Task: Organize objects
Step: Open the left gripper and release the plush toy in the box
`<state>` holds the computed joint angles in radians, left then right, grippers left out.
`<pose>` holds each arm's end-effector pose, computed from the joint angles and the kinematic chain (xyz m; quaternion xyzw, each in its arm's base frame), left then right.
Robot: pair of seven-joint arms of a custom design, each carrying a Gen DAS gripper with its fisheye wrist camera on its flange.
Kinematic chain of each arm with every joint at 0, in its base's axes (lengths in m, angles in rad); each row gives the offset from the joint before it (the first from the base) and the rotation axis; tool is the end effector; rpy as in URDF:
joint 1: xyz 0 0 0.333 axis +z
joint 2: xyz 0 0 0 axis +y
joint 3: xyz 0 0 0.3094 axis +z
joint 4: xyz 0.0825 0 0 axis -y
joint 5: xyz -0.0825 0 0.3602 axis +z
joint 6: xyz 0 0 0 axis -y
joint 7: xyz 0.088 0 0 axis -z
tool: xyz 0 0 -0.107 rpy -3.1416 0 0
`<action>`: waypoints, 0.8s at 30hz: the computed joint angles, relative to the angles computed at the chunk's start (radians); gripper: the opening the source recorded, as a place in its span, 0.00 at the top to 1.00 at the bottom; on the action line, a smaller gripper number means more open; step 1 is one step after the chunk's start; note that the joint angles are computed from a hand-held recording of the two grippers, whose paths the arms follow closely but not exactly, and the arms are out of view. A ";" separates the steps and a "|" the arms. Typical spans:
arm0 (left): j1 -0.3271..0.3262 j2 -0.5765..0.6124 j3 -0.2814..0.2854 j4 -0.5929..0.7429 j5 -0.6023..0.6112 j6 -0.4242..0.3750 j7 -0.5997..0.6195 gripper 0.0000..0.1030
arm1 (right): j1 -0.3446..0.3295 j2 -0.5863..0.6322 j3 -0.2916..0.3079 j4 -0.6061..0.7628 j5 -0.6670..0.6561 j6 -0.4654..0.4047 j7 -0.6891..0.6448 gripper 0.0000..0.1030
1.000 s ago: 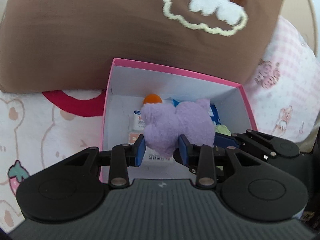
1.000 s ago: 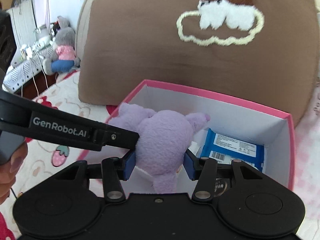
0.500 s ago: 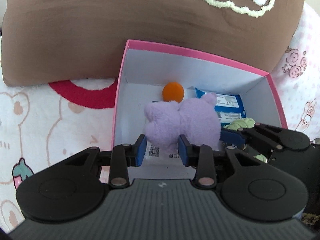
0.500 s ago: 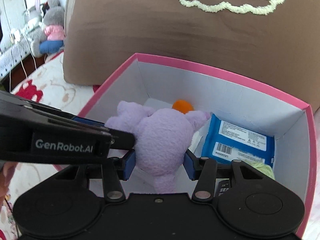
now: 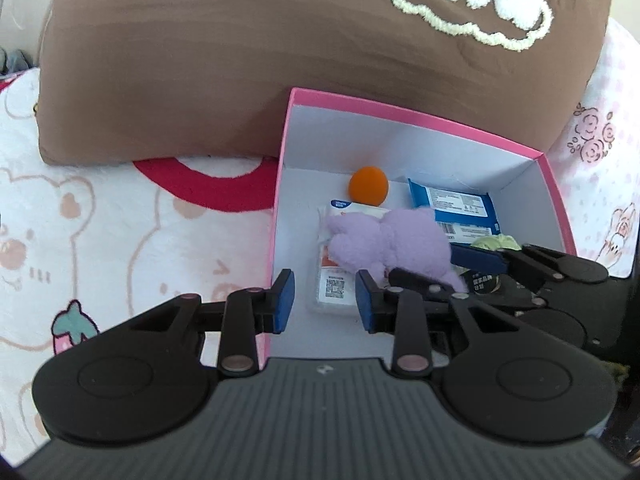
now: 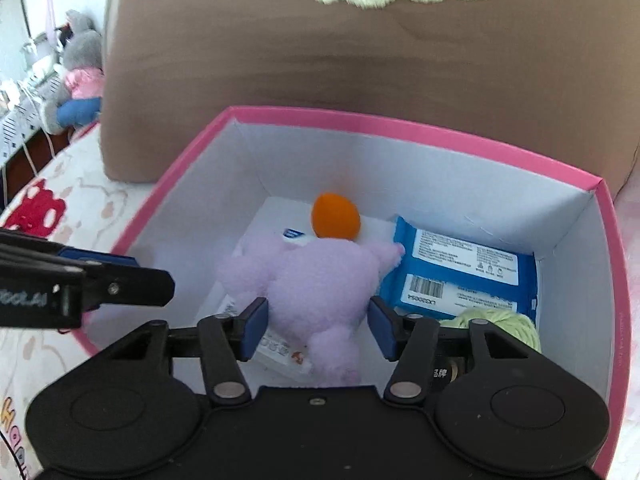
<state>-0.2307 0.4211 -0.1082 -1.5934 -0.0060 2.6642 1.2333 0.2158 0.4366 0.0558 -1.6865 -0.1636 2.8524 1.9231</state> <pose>0.6615 -0.2196 0.4709 -0.6788 0.6605 -0.2980 0.1190 0.6659 0.1882 0.4386 -0.6745 0.6454 -0.1978 0.2991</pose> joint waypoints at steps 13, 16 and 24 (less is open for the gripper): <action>-0.006 -0.091 0.000 -0.110 0.022 0.017 -0.042 0.66 | 0.069 -0.199 -0.090 -0.257 -0.184 0.151 0.185 0.23; -0.006 -0.114 0.000 -0.134 0.037 0.017 -0.052 0.65 | 0.083 -0.241 -0.108 -0.298 -0.258 0.159 0.247 0.23; -0.037 -0.194 0.026 -0.201 0.235 0.041 -0.151 0.59 | 0.076 -0.325 -0.089 -0.351 -0.382 0.126 0.381 0.23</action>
<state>-0.2678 0.2267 -0.0821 -1.7941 0.2289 2.7051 1.0822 0.2919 0.1112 -0.0333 -2.0380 -0.5459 2.9783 2.3039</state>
